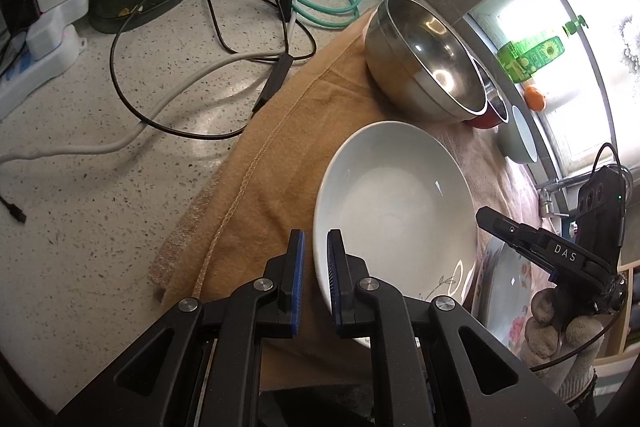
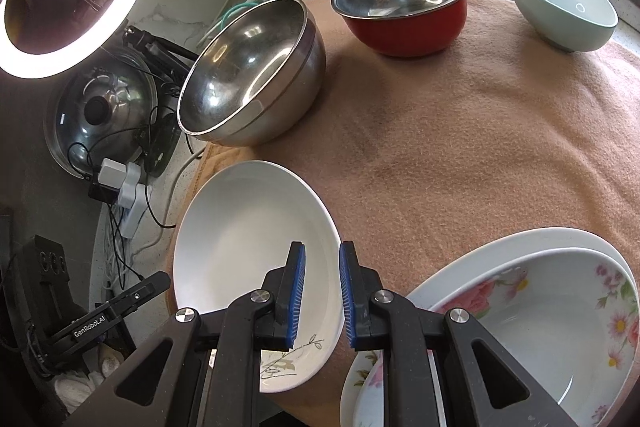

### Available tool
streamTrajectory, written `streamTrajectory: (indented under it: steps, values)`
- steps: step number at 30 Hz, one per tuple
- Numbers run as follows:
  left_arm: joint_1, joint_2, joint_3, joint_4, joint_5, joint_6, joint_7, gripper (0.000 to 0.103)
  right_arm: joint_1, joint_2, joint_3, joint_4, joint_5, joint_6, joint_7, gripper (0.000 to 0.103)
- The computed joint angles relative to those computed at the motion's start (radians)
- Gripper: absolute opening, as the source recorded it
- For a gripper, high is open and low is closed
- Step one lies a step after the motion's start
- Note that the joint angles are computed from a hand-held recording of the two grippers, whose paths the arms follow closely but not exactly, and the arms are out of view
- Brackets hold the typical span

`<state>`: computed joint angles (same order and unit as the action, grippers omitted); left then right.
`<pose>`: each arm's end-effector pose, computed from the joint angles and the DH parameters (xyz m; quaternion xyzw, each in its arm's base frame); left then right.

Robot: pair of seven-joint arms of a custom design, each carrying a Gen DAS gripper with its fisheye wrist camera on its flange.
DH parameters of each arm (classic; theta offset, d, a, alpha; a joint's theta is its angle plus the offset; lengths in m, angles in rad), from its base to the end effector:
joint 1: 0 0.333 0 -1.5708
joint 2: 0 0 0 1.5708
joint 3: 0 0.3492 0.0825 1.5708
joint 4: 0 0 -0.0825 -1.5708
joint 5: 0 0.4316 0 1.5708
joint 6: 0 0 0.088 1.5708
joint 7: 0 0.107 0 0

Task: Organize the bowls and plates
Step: 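Move both tools to the white gold-leaf oval plate and grip its rim, then lift the white oval plate with both tools and carry it toward the floral plates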

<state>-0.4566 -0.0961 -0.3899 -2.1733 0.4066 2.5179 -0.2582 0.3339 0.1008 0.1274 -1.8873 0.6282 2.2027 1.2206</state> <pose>0.3862 -0.4489 0.4870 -0.8728 0.4083 -0.2652 0.0339 0.5800 0.3081 0.4936 -0.8189 0.4943 0.1363 0.2579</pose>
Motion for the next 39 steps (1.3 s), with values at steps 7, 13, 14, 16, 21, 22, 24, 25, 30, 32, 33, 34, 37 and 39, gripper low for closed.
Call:
streamTrajectory:
  steps: [7, 13, 14, 16, 21, 22, 24, 25, 30, 32, 33, 34, 37, 39]
  values:
    - [0.001, 0.011, 0.005, -0.008, -0.012, 0.041, 0.009, 0.01, 0.008, 0.007, 0.003, 0.004, -0.042, 0.014, 0.017, 0.016]
    - [0.0, 0.018, 0.01, -0.006, -0.012, 0.047, 0.015, 0.01, 0.008, 0.016, 0.004, 0.012, -0.063, 0.005, 0.025, 0.016]
    - [0.0, 0.019, 0.01, -0.007, -0.013, 0.049, 0.016, 0.01, 0.008, 0.017, 0.005, 0.012, -0.067, 0.003, 0.025, 0.016]
    - [0.0, 0.021, 0.011, -0.007, -0.015, 0.052, 0.019, 0.01, 0.008, 0.018, 0.005, 0.013, -0.067, 0.002, 0.023, 0.016]
    - [-0.001, 0.029, 0.013, -0.005, -0.022, 0.059, 0.026, 0.01, 0.008, 0.026, 0.007, 0.021, -0.066, -0.007, 0.024, 0.015]
    - [-0.002, 0.03, 0.014, -0.004, -0.022, 0.058, 0.026, 0.01, 0.007, 0.027, 0.008, 0.021, -0.065, -0.01, 0.022, 0.013]
    - [-0.003, 0.034, 0.015, 0.0, -0.023, 0.056, 0.031, 0.01, 0.007, 0.029, 0.008, 0.022, -0.066, -0.014, 0.02, 0.011]
    - [-0.003, 0.034, 0.015, 0.0, -0.022, 0.056, 0.032, 0.01, 0.008, 0.028, 0.009, 0.022, -0.067, -0.014, 0.021, 0.011]
    - [-0.005, 0.037, 0.017, 0.002, -0.024, 0.054, 0.031, 0.01, 0.006, 0.031, 0.008, 0.024, -0.061, -0.019, 0.02, 0.009]
    - [-0.006, 0.037, 0.017, 0.004, -0.023, 0.049, 0.031, 0.01, 0.004, 0.033, 0.008, 0.027, -0.056, -0.024, 0.022, 0.009]
    - [-0.006, 0.038, 0.017, 0.007, -0.024, 0.046, 0.032, 0.01, 0.003, 0.033, 0.008, 0.027, -0.054, -0.024, 0.022, 0.009]
    - [-0.007, 0.039, 0.017, 0.009, -0.023, 0.043, 0.032, 0.01, 0.003, 0.031, 0.008, 0.025, -0.055, -0.023, 0.021, 0.009]
    - [-0.009, 0.04, 0.017, 0.016, -0.023, 0.031, 0.035, 0.01, 0.005, 0.028, 0.008, 0.022, -0.06, -0.018, 0.021, 0.009]
    - [-0.009, 0.039, 0.017, 0.018, -0.021, 0.026, 0.032, 0.01, 0.004, 0.028, 0.008, 0.021, -0.055, -0.017, 0.018, 0.009]
